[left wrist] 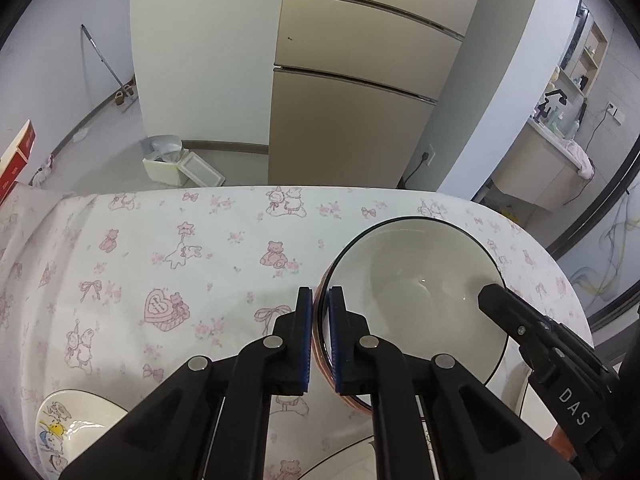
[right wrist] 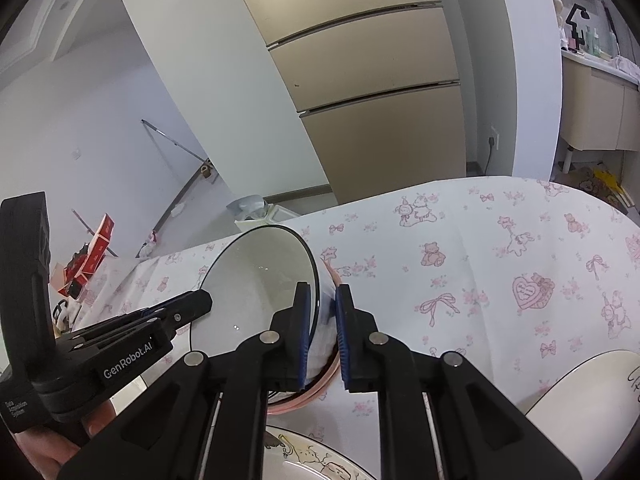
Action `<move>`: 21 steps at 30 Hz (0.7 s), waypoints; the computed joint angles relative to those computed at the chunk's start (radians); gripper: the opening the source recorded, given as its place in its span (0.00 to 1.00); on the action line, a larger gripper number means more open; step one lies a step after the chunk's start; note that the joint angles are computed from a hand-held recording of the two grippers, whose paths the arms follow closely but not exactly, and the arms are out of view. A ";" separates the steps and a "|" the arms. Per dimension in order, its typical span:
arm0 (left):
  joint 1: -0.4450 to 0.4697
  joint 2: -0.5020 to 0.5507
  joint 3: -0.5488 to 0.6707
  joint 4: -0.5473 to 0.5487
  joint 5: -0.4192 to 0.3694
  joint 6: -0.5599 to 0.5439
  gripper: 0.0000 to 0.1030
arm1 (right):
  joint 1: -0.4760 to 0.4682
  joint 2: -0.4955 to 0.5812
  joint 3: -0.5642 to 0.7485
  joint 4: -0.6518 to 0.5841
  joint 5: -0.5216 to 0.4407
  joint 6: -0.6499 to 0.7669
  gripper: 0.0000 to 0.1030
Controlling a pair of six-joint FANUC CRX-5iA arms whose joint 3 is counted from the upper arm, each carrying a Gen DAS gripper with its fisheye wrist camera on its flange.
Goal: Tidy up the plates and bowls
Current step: 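Hold the white bowl rim with both grippers and seat it in the pink stack, then open both grippers and withdraw from the bowl stack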
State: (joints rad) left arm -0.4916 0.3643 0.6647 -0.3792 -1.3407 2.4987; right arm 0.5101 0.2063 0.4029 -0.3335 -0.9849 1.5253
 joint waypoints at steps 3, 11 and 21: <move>0.000 -0.038 -0.041 0.022 0.086 -0.020 0.00 | -0.004 0.006 0.009 -0.009 -0.012 0.007 0.13; -0.089 0.038 0.140 -0.136 -0.076 -0.068 0.00 | 0.006 0.009 0.002 0.016 -0.013 -0.002 0.10; -0.027 0.005 0.056 -0.054 -0.044 -0.031 0.00 | 0.088 -0.028 -0.103 0.215 0.096 -0.020 0.07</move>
